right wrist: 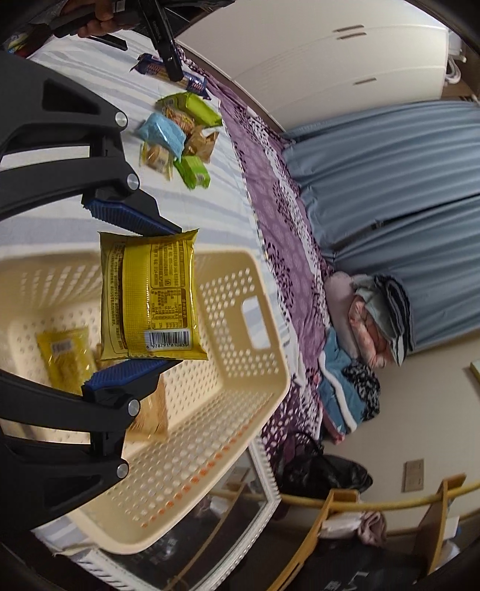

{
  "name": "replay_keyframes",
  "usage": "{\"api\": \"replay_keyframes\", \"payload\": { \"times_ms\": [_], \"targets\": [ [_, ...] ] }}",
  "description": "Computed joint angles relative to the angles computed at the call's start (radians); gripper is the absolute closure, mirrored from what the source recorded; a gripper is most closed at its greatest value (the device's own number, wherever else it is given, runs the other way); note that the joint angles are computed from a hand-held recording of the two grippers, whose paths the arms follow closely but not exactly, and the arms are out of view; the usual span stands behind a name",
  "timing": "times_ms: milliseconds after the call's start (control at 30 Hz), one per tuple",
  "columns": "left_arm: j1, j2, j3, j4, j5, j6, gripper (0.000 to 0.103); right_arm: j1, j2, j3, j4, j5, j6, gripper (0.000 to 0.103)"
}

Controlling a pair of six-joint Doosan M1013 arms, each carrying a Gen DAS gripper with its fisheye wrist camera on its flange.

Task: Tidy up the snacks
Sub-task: 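Carry both snacks to the cream basket and open the right tool inside it, then lower the blue bar into the basket and open the left tool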

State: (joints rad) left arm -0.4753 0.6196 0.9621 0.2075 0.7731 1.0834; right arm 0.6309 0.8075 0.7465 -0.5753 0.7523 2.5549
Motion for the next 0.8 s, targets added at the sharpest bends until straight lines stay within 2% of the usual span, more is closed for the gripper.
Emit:
{"api": "replay_keyframes", "payload": {
  "times_ms": [33, 200, 567, 800],
  "targets": [
    [-0.003, 0.002, -0.005, -0.003, 0.001, 0.007, 0.058, -0.002, -0.009, 0.019, -0.009, -0.004, 0.023, 0.033],
    [-0.018, 0.021, -0.047, -0.020, 0.013, 0.052, 0.058, -0.010, -0.040, 0.087, -0.048, -0.023, 0.120, 0.027],
    [-0.041, 0.080, -0.165, -0.099, 0.047, 0.169, 0.058, -0.016, -0.071, 0.155, -0.137, -0.047, 0.252, 0.024],
    [-0.067, 0.148, -0.306, -0.159, 0.084, 0.276, 0.058, -0.002, -0.072, 0.161, -0.230, -0.007, 0.281, 0.017]
  ]
}}
